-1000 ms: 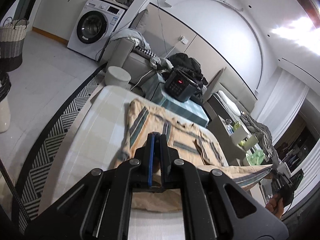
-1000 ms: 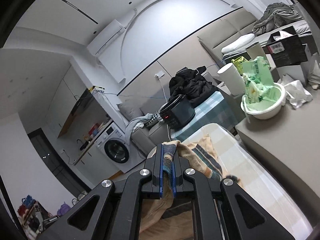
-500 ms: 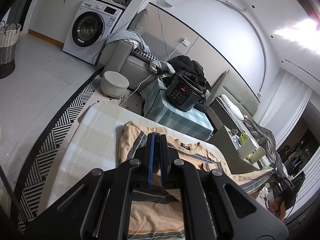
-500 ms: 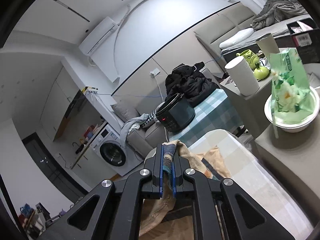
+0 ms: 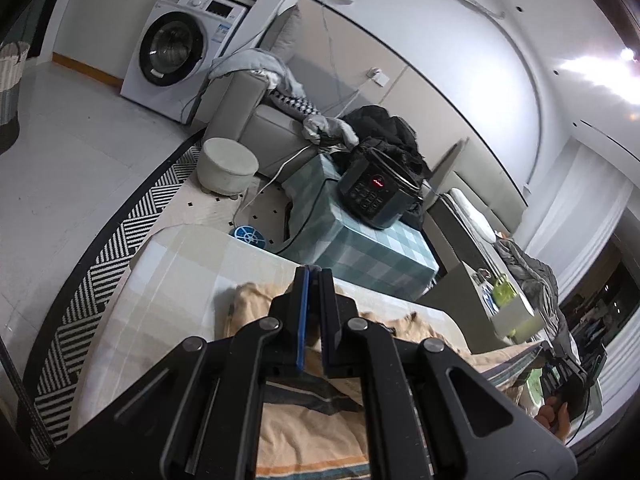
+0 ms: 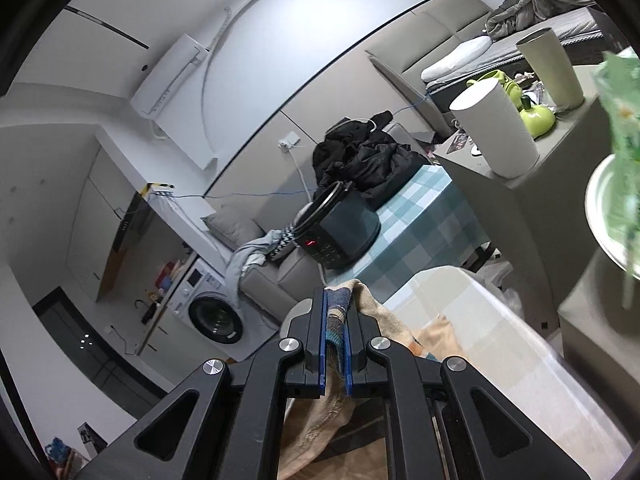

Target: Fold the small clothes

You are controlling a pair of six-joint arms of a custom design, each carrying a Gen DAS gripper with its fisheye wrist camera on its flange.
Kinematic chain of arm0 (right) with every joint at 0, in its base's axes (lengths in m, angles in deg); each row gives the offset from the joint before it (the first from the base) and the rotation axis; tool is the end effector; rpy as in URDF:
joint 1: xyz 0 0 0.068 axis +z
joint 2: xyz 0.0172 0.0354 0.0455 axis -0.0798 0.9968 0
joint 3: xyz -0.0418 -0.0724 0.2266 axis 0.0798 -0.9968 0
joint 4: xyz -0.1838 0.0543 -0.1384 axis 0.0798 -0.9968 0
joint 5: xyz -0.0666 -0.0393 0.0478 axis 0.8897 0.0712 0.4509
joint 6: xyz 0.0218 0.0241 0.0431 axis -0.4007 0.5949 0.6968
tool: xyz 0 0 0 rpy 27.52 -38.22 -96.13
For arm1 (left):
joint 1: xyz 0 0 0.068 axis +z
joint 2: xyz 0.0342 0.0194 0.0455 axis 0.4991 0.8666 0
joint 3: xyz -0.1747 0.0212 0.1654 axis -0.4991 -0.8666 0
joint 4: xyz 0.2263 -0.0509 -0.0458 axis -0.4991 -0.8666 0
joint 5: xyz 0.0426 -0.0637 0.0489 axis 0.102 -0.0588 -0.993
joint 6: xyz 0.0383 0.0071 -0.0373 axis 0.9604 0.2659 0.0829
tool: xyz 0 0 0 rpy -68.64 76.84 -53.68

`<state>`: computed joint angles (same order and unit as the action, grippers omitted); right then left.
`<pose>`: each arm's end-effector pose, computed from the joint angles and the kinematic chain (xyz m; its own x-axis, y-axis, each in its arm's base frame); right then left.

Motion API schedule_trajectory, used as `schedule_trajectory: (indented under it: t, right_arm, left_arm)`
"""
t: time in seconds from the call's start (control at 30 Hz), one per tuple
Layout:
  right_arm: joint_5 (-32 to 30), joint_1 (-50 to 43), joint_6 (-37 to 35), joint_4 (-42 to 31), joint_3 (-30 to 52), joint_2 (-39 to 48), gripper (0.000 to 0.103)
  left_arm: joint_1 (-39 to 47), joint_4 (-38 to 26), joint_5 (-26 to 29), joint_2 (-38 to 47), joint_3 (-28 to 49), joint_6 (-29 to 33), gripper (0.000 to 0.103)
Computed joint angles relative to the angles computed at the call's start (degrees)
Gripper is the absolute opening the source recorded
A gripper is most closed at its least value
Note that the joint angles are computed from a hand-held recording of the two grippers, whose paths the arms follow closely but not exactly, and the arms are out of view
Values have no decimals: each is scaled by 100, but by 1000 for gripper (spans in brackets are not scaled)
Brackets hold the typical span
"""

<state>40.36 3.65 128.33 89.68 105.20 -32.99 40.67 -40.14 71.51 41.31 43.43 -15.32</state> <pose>0.1863 0.0259 0.2326 -0.2628 0.6992 -0.6649 0.1125 0.7066 0.6986 0.3183 0.0443 0.2521 -0.5495 -0.4577 -0.6990 -0.0084 0.8396 -0.5431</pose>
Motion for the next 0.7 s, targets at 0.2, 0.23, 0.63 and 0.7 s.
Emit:
schedule_trajectory:
  t: [0.2,0.23,0.63,0.7]
  right_arm:
    - [-34,-212,-228,938,575,1862,6]
    - [-50,-245,-265,1055,731,2226,6]
    - [-511,-814,-356,124,2471,4887,20]
    - [-455,-808,-443,162,2245,4658,24]
  left_arm:
    - [-122,95,-192,1718,1304,-67,2]
    - [-157,30,-228,2044,1607,-39,2]
    - [-185,-1425,-1204,4940,4819,-60,44]
    - [-126,-1121,-1188,4759,4429,-8,51]
